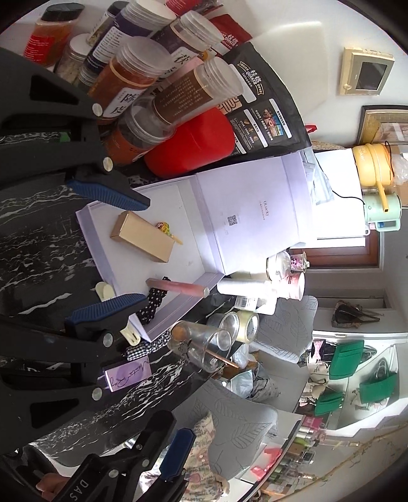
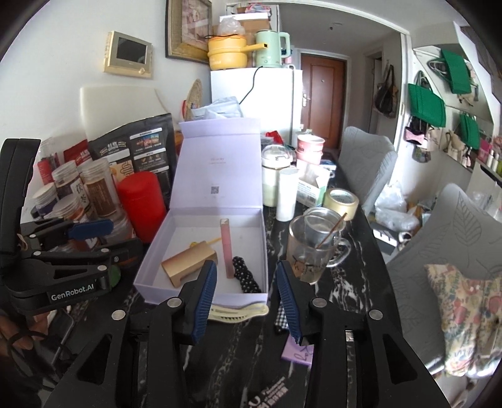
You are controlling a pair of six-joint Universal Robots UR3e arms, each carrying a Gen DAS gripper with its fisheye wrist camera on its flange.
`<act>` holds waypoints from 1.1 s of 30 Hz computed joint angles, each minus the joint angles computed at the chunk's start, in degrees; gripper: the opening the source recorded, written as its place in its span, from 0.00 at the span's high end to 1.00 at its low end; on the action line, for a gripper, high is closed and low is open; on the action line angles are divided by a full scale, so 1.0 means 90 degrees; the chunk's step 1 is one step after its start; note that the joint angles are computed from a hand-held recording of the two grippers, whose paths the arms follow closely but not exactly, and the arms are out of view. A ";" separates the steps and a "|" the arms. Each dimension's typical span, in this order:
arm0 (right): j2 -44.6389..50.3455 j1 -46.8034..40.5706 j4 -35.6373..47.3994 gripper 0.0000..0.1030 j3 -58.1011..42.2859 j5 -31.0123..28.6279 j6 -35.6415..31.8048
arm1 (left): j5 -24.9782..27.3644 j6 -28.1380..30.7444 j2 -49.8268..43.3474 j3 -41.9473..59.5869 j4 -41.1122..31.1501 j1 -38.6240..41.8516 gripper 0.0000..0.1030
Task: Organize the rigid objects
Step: 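Withdraw both tools from the white box back over the table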
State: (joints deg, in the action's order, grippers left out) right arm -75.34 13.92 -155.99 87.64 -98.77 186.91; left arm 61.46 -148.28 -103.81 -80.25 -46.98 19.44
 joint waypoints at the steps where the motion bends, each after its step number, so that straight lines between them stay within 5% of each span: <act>1: -0.0093 0.0029 -0.0029 0.58 0.0104 -0.0028 0.0010 | -0.0011 0.0030 0.0083 -0.0093 0.0000 0.0012 0.35; 3: -0.0283 0.0091 -0.0074 0.58 0.0314 -0.0117 0.0035 | -0.0100 0.0079 0.0359 -0.0455 0.0137 0.0081 0.19; 4: -0.0373 0.0127 -0.0099 0.58 0.0413 -0.0170 0.0047 | -0.0161 0.0093 0.0445 -0.0584 0.0220 0.0121 0.19; 20: -0.1666 0.0691 -0.0439 0.41 0.1939 -0.0846 0.0434 | -0.0846 0.1042 0.1975 -0.2160 -0.0357 0.0608 0.18; 33: -0.2141 0.0974 -0.0530 0.40 0.2893 -0.1200 0.0969 | -0.1026 0.1594 0.2510 -0.3020 -0.0522 0.0831 0.18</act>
